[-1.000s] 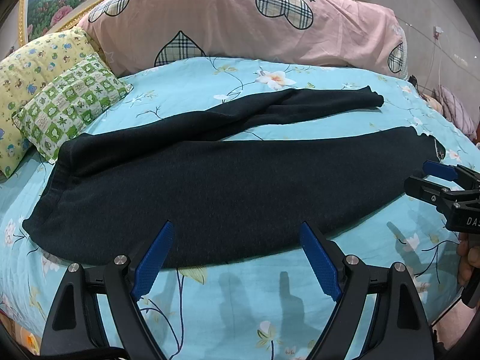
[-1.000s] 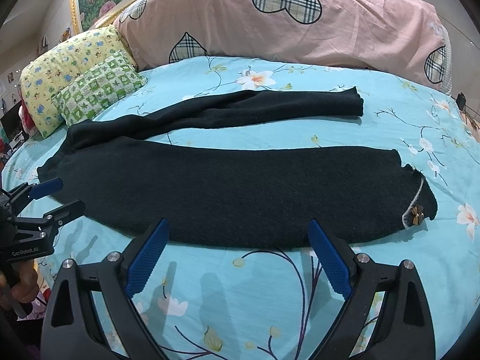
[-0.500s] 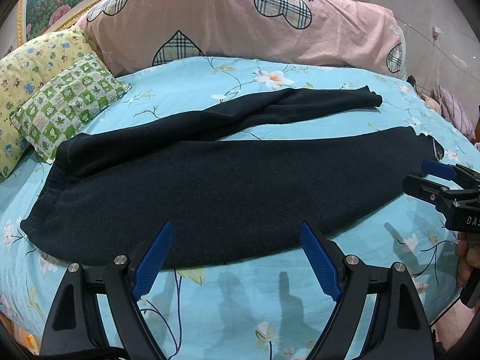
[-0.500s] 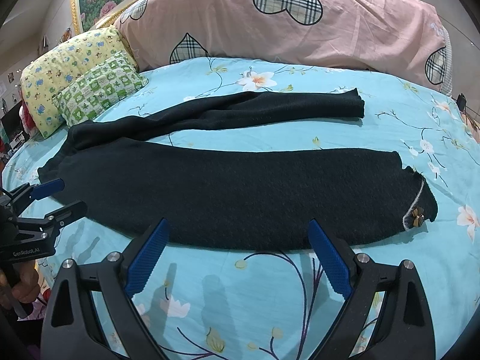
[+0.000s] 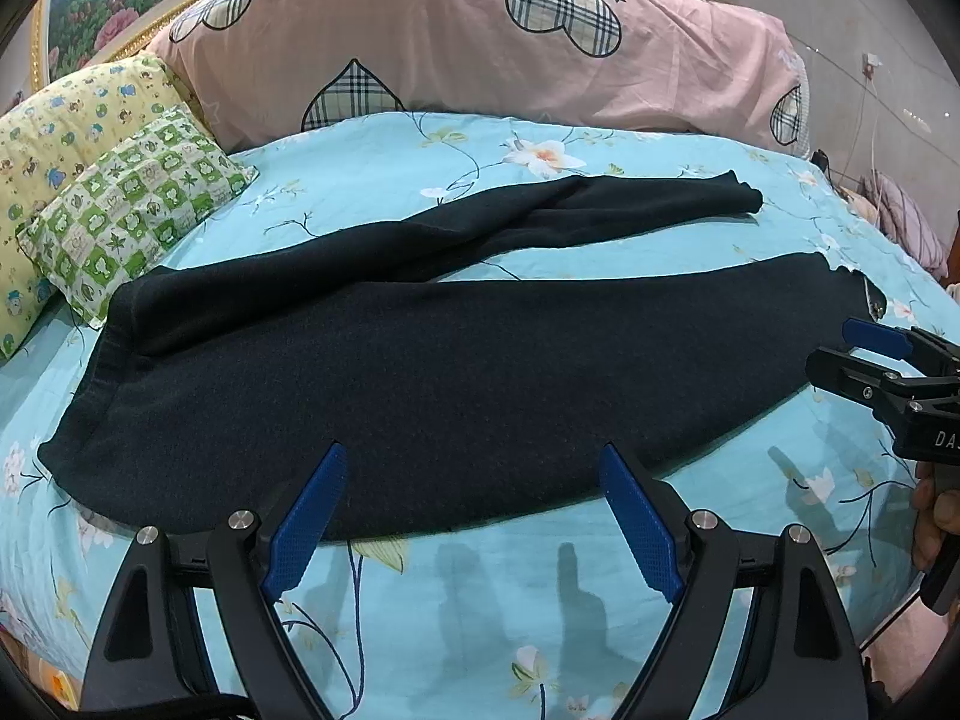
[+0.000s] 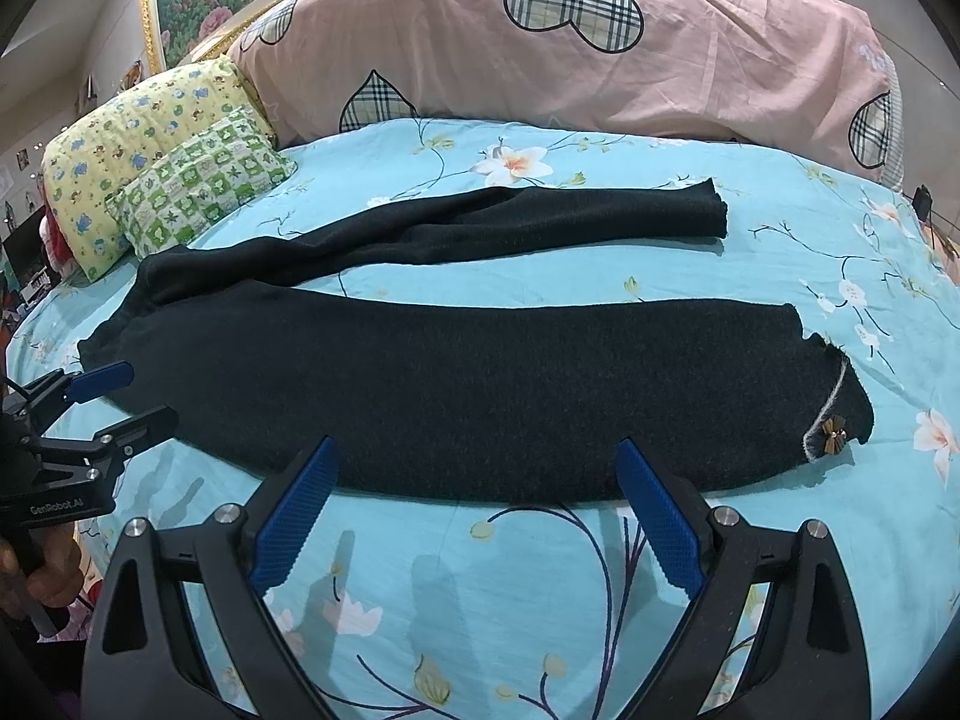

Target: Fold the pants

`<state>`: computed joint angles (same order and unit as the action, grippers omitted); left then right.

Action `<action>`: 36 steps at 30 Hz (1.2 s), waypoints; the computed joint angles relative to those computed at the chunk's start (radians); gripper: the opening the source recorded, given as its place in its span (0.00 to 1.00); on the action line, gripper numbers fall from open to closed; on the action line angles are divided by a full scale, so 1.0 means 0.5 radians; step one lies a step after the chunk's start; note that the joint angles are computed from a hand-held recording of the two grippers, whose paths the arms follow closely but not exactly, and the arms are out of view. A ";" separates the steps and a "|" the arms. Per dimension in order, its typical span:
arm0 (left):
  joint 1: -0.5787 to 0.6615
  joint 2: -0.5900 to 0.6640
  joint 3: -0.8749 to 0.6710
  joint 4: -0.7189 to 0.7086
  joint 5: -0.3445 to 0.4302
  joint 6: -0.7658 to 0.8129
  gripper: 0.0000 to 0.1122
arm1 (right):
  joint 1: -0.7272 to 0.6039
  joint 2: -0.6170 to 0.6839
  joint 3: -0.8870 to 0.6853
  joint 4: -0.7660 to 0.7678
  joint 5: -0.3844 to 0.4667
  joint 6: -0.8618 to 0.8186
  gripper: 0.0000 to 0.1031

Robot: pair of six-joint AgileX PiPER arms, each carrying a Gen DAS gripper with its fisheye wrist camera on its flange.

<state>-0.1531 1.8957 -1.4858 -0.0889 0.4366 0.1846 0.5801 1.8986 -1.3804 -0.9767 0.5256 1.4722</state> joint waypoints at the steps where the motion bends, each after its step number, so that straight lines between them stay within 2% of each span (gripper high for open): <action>1: 0.001 0.002 -0.002 -0.003 0.002 0.004 0.77 | 0.003 0.003 -0.009 0.008 0.006 -0.009 0.91; 12: 0.003 0.015 -0.016 -0.068 0.013 0.080 0.77 | 0.004 -0.002 0.000 -0.002 0.002 0.004 0.91; 29: 0.030 0.087 -0.192 -0.178 0.125 0.225 0.77 | -0.023 -0.034 0.001 0.021 -0.058 -0.015 0.91; 32: 0.025 0.146 -0.309 -0.155 0.181 0.229 0.77 | -0.051 -0.048 -0.008 0.065 -0.082 -0.064 0.91; 36: 0.035 0.295 -0.614 -0.169 0.350 0.241 0.77 | -0.141 -0.062 -0.039 0.208 -0.138 -0.216 0.91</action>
